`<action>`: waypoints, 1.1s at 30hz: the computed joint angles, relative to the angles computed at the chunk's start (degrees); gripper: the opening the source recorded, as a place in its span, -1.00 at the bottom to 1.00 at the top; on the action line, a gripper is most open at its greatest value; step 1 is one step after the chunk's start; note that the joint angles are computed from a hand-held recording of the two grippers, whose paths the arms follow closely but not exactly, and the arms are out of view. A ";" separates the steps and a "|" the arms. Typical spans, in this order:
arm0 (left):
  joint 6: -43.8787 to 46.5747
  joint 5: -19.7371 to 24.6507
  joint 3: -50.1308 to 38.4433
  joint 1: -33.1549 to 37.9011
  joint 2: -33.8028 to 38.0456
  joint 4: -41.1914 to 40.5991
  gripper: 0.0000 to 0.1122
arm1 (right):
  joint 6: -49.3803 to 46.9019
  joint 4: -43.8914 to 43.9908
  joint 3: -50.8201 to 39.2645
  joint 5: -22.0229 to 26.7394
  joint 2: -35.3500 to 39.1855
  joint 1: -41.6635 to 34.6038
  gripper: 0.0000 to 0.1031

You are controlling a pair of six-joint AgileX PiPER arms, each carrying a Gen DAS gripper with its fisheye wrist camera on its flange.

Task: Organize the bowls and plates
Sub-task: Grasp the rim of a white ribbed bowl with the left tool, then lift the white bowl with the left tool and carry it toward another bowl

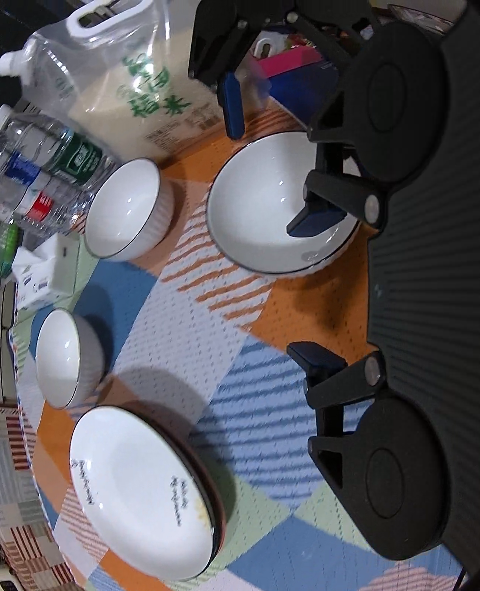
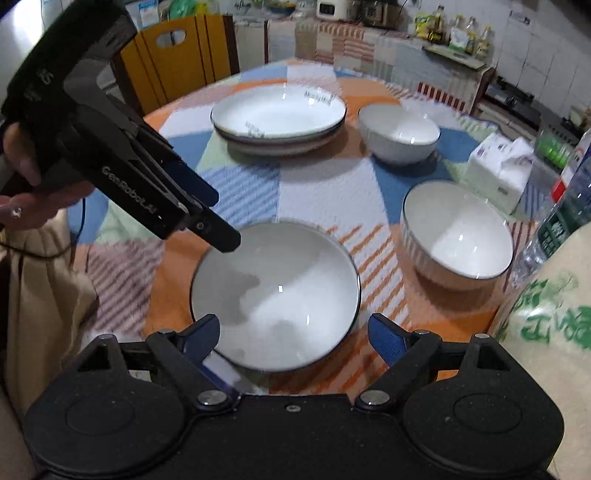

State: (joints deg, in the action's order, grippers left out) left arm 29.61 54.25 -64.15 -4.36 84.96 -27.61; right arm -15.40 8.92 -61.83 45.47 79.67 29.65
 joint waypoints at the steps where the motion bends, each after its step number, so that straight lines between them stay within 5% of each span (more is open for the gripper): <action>1: 0.54 -0.13 0.44 -0.20 0.01 -0.46 -0.07 | -1.35 0.86 0.50 0.10 0.08 -0.49 0.76; 5: 0.38 0.04 0.76 -1.85 0.54 1.13 -0.39 | -10.82 10.90 1.36 3.52 0.00 -5.31 0.76; 10: 3.06 1.95 0.73 -0.88 1.72 -2.53 -0.71 | -14.95 11.20 3.44 4.00 -0.62 -6.19 0.76; 14: 6.54 2.74 0.99 0.76 2.04 -5.33 -0.71 | -14.71 8.88 5.63 -1.08 0.95 -3.75 0.76; 20: 5.28 2.92 -0.09 2.11 1.81 -3.62 -0.71 | -18.43 16.87 8.41 -10.57 3.62 -2.62 0.79; 33: 7.88 9.74 -3.51 9.28 -0.82 1.95 -0.72 | -10.09 12.09 2.58 -12.61 7.62 5.63 0.78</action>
State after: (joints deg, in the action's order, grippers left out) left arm 37.48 63.99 -67.66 4.92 84.15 -25.66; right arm -25.50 21.01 -59.25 32.86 87.29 35.28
